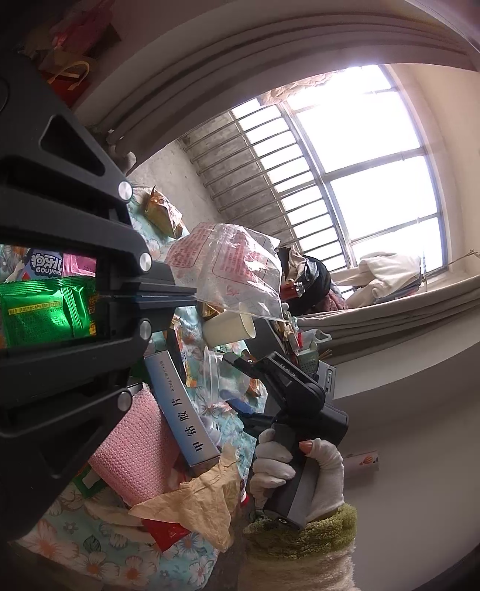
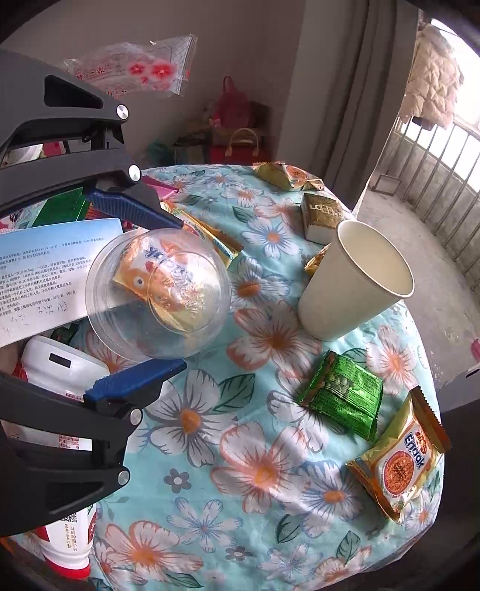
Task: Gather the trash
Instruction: 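Carry the clear lid in the right gripper over the blue wastebasket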
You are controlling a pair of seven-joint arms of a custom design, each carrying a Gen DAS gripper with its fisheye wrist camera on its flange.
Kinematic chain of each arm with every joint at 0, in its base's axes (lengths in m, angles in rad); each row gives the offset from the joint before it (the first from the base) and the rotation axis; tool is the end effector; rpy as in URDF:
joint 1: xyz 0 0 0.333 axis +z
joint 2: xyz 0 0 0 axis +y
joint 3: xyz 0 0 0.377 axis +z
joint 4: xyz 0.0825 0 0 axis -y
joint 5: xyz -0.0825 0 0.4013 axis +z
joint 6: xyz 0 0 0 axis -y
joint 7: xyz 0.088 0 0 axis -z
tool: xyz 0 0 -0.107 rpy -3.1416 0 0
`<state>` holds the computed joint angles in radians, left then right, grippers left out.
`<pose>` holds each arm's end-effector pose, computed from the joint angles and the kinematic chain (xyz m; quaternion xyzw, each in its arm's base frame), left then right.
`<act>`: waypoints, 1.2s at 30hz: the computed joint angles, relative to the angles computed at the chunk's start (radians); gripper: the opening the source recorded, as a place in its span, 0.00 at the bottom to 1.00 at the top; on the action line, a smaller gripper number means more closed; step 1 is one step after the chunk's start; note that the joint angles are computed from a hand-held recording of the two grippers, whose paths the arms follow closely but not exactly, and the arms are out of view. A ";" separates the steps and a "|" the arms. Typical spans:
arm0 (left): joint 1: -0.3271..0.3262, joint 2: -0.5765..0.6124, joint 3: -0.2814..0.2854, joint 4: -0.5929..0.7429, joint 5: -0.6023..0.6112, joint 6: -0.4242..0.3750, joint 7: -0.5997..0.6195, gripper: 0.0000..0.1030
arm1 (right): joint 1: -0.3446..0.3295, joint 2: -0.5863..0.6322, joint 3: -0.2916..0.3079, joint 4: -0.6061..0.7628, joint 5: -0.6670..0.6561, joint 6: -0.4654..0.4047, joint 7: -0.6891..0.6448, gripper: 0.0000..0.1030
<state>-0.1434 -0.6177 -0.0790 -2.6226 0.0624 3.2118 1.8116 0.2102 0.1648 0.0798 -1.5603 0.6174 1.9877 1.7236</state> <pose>0.3671 -0.0977 0.6370 -0.4041 0.7179 -0.3686 0.4307 0.6301 0.2206 0.6428 -0.6535 0.6847 0.1849 0.2644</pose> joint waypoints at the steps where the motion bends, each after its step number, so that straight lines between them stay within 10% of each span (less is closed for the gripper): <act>1: 0.005 -0.006 -0.007 0.001 0.000 0.000 -0.003 0.00 | -0.004 -0.019 -0.001 -0.011 0.015 0.016 -0.013 0.65; 10: -0.028 -0.070 -0.047 0.022 0.009 0.025 -0.027 0.00 | -0.028 -0.326 -0.076 -0.232 0.154 0.177 -0.161 0.65; 19: -0.291 -0.041 -0.031 0.094 0.021 0.018 -0.013 0.00 | -0.077 -0.751 -0.207 -0.629 0.101 0.344 -0.078 0.65; 27: -0.667 0.202 0.046 0.361 -0.144 -0.193 0.058 0.00 | -0.264 -0.998 -0.344 -0.907 -0.073 0.368 0.043 0.65; 36: -0.709 0.626 -0.090 0.782 -0.340 -0.418 0.116 0.00 | -0.422 -0.943 -0.527 -1.055 -0.095 0.398 0.036 0.65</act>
